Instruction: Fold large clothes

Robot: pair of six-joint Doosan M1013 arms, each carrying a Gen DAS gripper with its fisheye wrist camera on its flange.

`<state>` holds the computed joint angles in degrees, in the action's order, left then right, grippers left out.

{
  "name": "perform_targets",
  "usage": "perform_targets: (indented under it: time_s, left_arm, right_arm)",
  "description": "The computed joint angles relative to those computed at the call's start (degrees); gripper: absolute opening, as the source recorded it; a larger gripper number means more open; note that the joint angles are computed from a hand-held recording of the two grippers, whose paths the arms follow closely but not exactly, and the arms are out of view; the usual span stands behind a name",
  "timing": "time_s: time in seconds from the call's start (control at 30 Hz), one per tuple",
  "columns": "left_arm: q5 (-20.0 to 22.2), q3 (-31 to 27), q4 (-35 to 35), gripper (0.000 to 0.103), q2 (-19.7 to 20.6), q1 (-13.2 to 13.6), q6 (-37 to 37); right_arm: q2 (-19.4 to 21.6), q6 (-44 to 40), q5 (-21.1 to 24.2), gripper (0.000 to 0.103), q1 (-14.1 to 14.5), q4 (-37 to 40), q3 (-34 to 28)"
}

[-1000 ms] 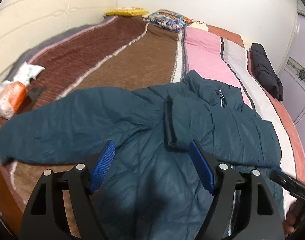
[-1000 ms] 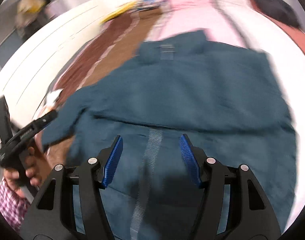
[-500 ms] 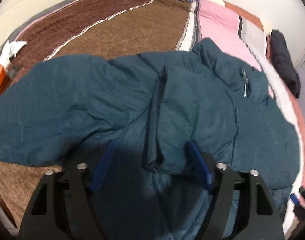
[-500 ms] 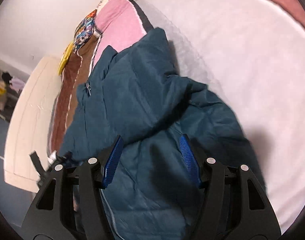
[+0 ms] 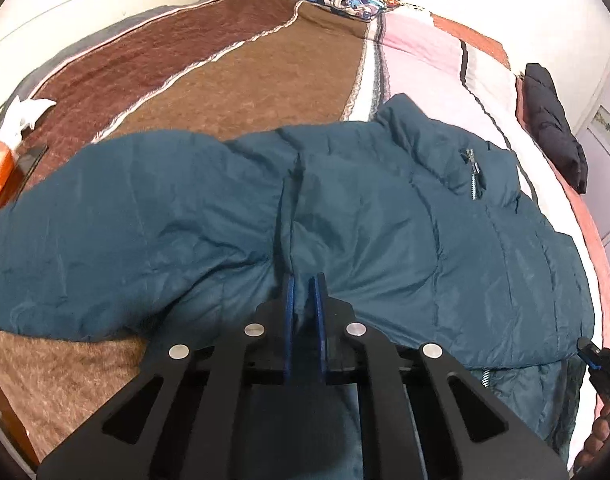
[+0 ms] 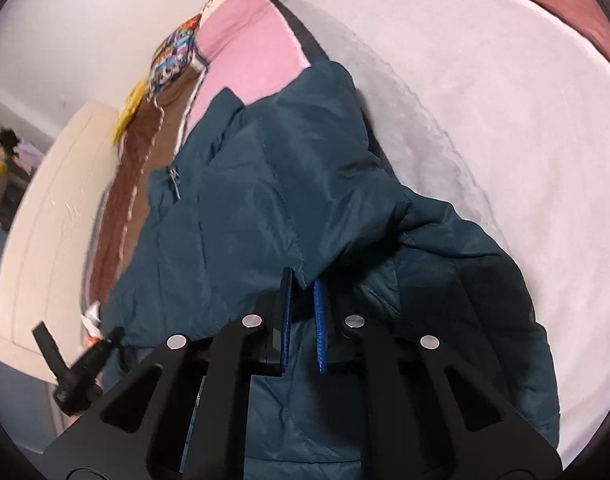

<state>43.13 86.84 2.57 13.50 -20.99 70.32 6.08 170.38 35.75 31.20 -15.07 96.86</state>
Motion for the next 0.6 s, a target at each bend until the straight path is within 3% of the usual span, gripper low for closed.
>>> perform_targets:
  time_s: [0.13,0.3,0.43,0.6]
  left_arm:
    - [1.4,-0.2,2.1,0.010,1.1,-0.4,-0.4]
    - [1.8,-0.4,2.6,0.012,1.2,-0.3,-1.1]
    - [2.7,-0.3,11.6,0.031,1.3,-2.1,-6.2]
    - [-0.3,1.2,11.7,0.045,-1.0,-1.5,-8.6]
  right_arm:
    - [0.5,-2.4,0.4,0.011,-1.2,6.6,1.1]
    - [0.4,-4.1,2.7,0.016,-0.9,6.0,0.5]
    - [0.4,-3.9,4.1,0.020,-0.7,6.2,0.0]
    - [-1.3,-2.1,6.9,0.020,2.0,1.4,-0.2]
